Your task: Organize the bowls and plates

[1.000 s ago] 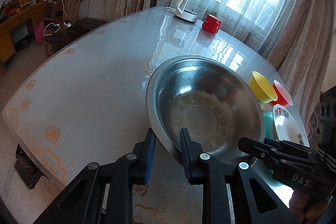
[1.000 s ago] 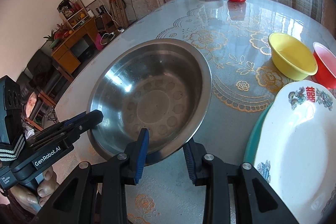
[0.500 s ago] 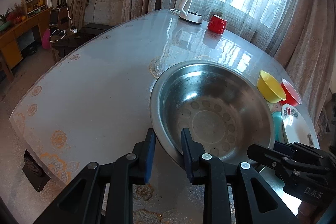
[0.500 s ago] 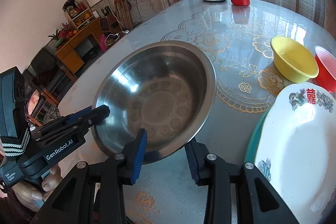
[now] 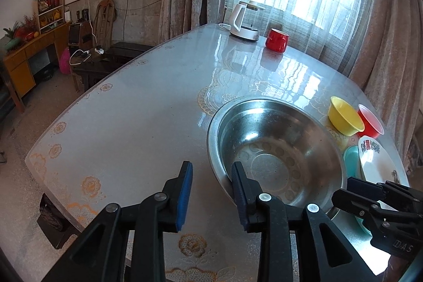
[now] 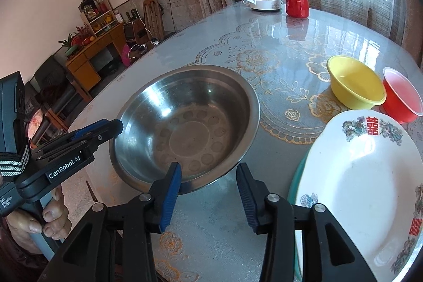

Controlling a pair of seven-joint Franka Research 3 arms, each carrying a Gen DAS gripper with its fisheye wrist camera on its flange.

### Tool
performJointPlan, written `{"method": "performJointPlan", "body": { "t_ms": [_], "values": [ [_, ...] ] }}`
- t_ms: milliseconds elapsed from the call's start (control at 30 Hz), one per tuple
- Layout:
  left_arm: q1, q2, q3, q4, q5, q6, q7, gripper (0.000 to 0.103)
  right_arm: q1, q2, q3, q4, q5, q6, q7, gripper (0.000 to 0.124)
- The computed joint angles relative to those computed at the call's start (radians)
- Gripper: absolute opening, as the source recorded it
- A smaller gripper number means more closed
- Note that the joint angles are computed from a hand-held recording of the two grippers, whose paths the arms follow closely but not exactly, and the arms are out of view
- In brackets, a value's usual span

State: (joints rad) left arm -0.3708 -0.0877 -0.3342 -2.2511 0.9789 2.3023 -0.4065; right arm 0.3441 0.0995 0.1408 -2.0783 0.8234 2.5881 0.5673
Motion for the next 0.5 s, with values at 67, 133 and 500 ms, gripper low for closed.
{"method": "performJointPlan", "body": {
  "t_ms": [67, 133, 500],
  "values": [
    [-0.001, 0.003, -0.002, 0.003, 0.005, -0.013, 0.003, 0.033, -0.001, -0.002, 0.0, -0.003, 0.013, 0.0, -0.014, 0.045],
    [-0.004, 0.011, -0.003, 0.012, 0.005, -0.031, 0.014, 0.033, -0.002, 0.005, 0.001, -0.001, 0.025, 0.006, -0.019, 0.045],
    [-0.008, -0.018, -0.007, 0.003, 0.007, -0.075, -0.014, 0.032, -0.017, 0.005, -0.002, 0.01, 0.075, -0.046, -0.06, 0.044]
  ]
}}
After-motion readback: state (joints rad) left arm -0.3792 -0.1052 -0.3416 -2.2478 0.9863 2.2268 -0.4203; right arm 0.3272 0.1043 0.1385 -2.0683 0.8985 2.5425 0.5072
